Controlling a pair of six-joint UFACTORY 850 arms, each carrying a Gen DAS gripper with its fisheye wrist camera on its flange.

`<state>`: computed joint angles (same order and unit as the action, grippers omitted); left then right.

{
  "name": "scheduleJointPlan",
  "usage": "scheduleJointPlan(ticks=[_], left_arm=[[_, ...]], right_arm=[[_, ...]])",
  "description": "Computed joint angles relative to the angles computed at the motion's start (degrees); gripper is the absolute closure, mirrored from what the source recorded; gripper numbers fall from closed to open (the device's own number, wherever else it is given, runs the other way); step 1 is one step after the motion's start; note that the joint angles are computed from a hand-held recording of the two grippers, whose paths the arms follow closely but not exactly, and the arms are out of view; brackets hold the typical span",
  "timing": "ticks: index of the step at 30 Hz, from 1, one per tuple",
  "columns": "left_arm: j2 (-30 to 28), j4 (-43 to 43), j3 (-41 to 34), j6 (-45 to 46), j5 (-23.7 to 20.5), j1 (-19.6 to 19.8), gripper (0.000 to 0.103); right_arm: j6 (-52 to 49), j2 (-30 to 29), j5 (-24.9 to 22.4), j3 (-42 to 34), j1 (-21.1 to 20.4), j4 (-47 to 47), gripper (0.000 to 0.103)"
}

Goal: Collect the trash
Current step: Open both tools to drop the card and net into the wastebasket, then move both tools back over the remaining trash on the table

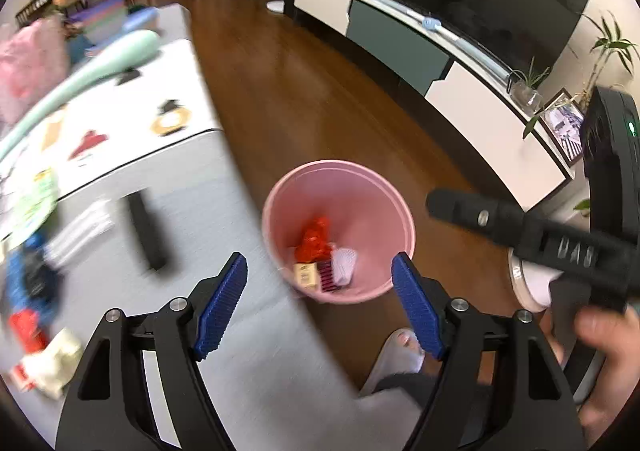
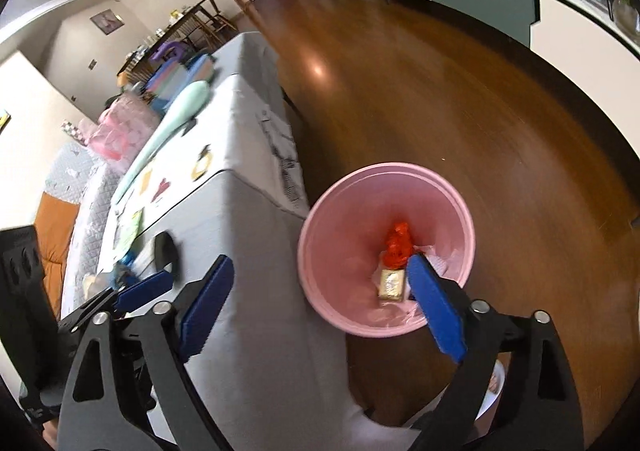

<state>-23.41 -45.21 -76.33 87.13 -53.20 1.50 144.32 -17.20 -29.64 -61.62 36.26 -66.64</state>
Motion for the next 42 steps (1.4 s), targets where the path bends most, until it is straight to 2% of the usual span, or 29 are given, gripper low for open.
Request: scheduleJointPlan(ticks=[5,8,12,16,18,20,21,25,29,30,32,35,39,40,42], left_arm=[[0.77,-2.01,-1.14,5.10,-1.71,8.49,0.026],[-0.60,-3.97,-3.90,5.81,-3.15,13.79,0.025],[-5.03,-5.27,-10.59,3.10,-7.09,20.03,0.024],[-8.85,-6.47,-15.36,2.18,-7.92,23.72,0.024],[-11.16,-8.54,-17.56,2.83,-7.59,24.97,0.024],[-13.42,-10.87,-19.38,3.48,-6.20,25.44,0.024],[-14.11,-11.37,-19.84,3.15,-5.74,25.28,0.024],[-20.17,-7.78,-26.69,-5.55,-6.29,23.85,0.024],[-26.03,-5.36,-33.85,-11.41,-9.38,22.70,0.030],[-27.49,-4.33,-35.52,-12.82,-9.47,22.29,0.032],[-29.86,-2.54,-38.51,-15.47,-11.17,22.04,0.038],[-33.74,-1.95,-43.78,-18.84,-14.51,21.39,0.039],[-37.56,-3.13,-49.13,-20.33,-17.44,20.20,0.039],[-38.60,-3.27,-50.67,-20.95,-18.14,19.96,0.039],[-40.41,-3.60,-53.26,-22.40,-19.65,19.47,0.041]], right_arm=[[-11.08,-4.36,-7.98,-9.71,6.38,5.00,0.011],[-11.50,-7.35,-12.12,-15.19,9.91,4.47,0.008],[-9.23,-11.75,-14.02,-22.43,13.23,0.10,0.008],[-8.27,-17.56,-15.88,-30.83,15.86,-4.75,0.006],[-6.22,-19.84,-14.00,-33.16,16.39,-10.01,0.005],[-13.09,-23.29,-13.48,-37.92,16.03,-7.40,0.005],[-16.15,-25.18,-11.64,-40.19,15.38,-7.12,0.005],[-22.85,-30.92,-6.22,-46.92,12.71,-4.06,0.005],[-32.44,-37.14,0.03,-54.23,9.38,5.26,0.005],[-32.77,-38.17,2.74,-55.10,8.34,6.90,0.005],[-32.65,-39.86,5.26,-56.93,7.49,8.59,0.005],[-34.81,-41.90,8.84,-59.29,5.89,12.92,0.005],[-40.93,-44.75,12.11,-63.12,4.15,20.46,0.005],[-44.39,-45.79,13.12,-64.47,3.58,24.86,0.005],[-47.48,-47.43,13.17,-66.67,3.15,28.95,0.005]])
